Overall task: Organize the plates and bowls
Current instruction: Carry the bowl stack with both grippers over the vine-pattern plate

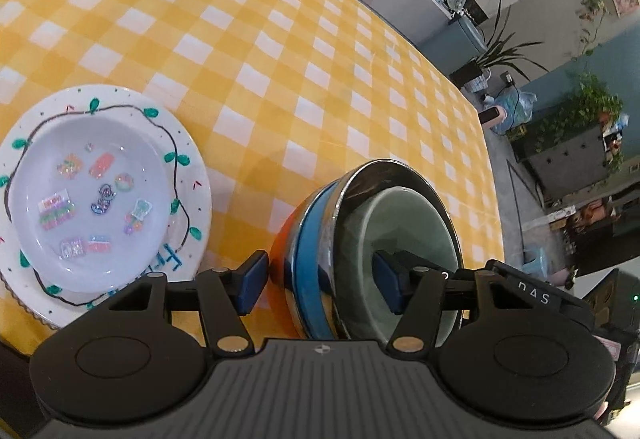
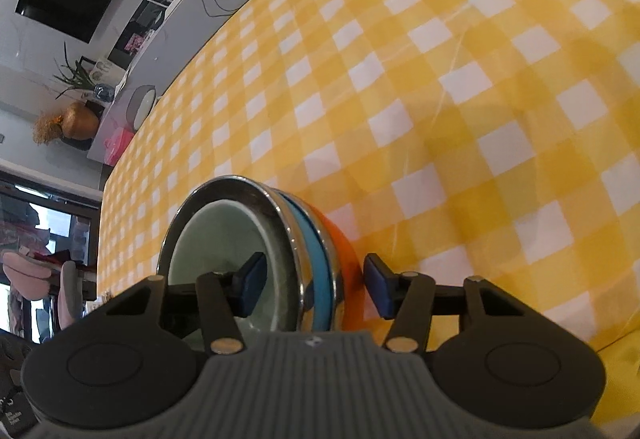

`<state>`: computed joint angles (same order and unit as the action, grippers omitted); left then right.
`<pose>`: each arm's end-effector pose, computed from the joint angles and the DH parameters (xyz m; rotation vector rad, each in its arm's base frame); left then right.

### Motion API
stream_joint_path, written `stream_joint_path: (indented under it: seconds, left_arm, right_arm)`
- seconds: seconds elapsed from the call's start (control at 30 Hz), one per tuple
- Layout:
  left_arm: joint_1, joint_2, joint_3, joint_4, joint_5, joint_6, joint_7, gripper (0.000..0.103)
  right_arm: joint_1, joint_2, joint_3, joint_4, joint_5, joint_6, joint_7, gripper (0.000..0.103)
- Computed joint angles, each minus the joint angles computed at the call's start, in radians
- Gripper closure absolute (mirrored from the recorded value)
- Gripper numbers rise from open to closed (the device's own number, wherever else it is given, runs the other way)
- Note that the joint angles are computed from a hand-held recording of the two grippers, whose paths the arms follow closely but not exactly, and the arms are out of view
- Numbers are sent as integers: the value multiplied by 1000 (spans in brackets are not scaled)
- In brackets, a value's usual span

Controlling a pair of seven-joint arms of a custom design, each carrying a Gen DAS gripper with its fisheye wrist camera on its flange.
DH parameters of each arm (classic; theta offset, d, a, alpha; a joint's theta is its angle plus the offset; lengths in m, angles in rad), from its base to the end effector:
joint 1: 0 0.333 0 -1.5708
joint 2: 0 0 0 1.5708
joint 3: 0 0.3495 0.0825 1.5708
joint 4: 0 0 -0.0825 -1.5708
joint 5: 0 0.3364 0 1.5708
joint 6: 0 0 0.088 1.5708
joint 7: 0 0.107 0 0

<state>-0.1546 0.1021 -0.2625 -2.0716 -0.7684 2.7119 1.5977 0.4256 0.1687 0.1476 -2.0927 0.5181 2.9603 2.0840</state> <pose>0.5292 -0.2020 0.4958 2.1630 -1.7923 1.0323 0.5098 0.2836 0.4811 -1.3054 2.0315 0.1491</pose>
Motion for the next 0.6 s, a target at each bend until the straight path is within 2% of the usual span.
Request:
stream_joint_path:
  seconds: [0.1, 0.2, 0.23, 0.3, 0.6]
  left_arm:
    - [5, 5, 1, 0, -15, -14, 1, 40]
    - [10, 5, -4, -4, -52, -12, 19, 43]
    - [10, 4, -4, -5, -64, -11, 25, 43]
    - [8, 2, -2, -9, -60, -6, 23, 44]
    - [0, -7, 5, -13, -27, -6, 11, 45]
  right_arm:
    - [-14, 2, 15, 2, 45, -4, -23, 51]
    - [-13, 7, 3, 8, 46, -40, -2, 52]
    - [-22, 8, 14, 8, 76, -38, -22, 56]
    - [-34, 6, 28, 7, 127, -36, -63, 56]
    - [-2, -7, -5, -7, 39, -35, -18, 60]
